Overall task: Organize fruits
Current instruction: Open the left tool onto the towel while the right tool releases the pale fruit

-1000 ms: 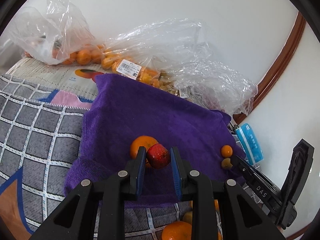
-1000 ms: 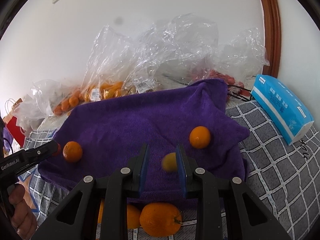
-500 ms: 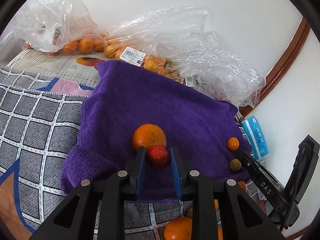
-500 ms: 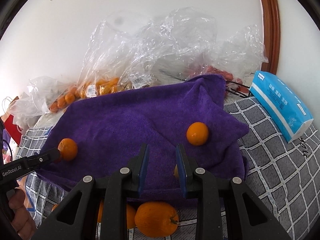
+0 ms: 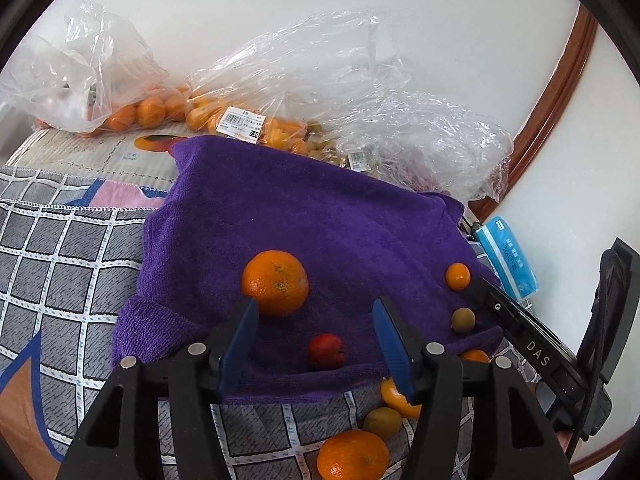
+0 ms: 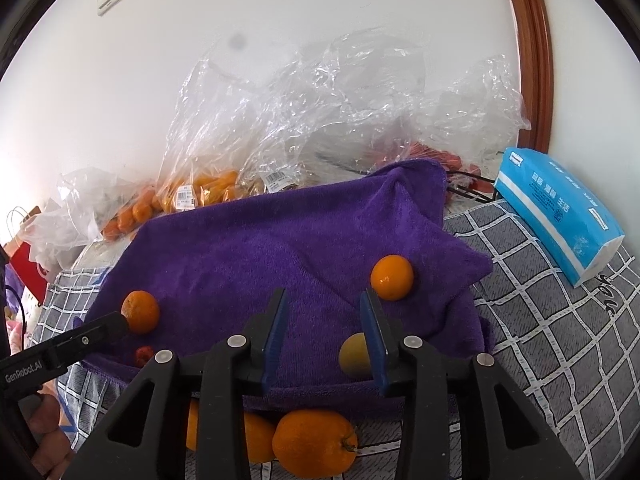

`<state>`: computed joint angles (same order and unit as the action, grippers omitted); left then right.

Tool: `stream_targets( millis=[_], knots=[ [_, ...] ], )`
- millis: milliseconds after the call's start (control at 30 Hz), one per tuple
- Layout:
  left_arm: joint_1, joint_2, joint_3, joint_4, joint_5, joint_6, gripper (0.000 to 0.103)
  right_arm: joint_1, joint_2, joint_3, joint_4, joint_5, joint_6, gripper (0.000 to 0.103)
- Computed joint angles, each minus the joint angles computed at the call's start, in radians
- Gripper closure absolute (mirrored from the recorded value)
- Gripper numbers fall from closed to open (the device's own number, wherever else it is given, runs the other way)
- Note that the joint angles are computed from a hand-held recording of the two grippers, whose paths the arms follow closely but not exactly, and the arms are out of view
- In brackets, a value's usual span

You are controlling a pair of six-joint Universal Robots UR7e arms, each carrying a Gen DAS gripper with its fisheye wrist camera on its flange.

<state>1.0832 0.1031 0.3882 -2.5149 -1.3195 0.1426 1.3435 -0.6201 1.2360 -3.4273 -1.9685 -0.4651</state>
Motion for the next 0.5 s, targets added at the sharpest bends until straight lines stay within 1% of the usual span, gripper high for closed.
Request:
stream_targets(
  millis=[33, 233, 367, 433, 500],
  knots=[
    [0.001, -0.001, 0.001, -0.002, -0.006, -0.002, 0.041, -0.001, 0.000, 0.001, -0.008, 0.001, 0.004, 0.065],
    [-0.001, -0.014, 0.028, -0.040, -0.023, 0.002, 0.034, -0.004, -0.012, 0.022, -0.055, 0.016, 0.022, 0.065],
    [-0.004, -0.021, 0.040, -0.058, -0.018, 0.004, 0.033, -0.002, -0.019, 0.031, -0.063, 0.017, 0.036, 0.065],
    [-0.006, -0.024, 0.047, -0.071, -0.010, 0.006, 0.033, 0.003, -0.025, 0.035, -0.049, -0.001, 0.047, 0.065],
    [-0.009, -0.028, 0.058, -0.084, -0.002, 0.009, 0.032, 0.006, -0.042, 0.060, -0.044, 0.001, 0.064, 0.065]
  ],
)
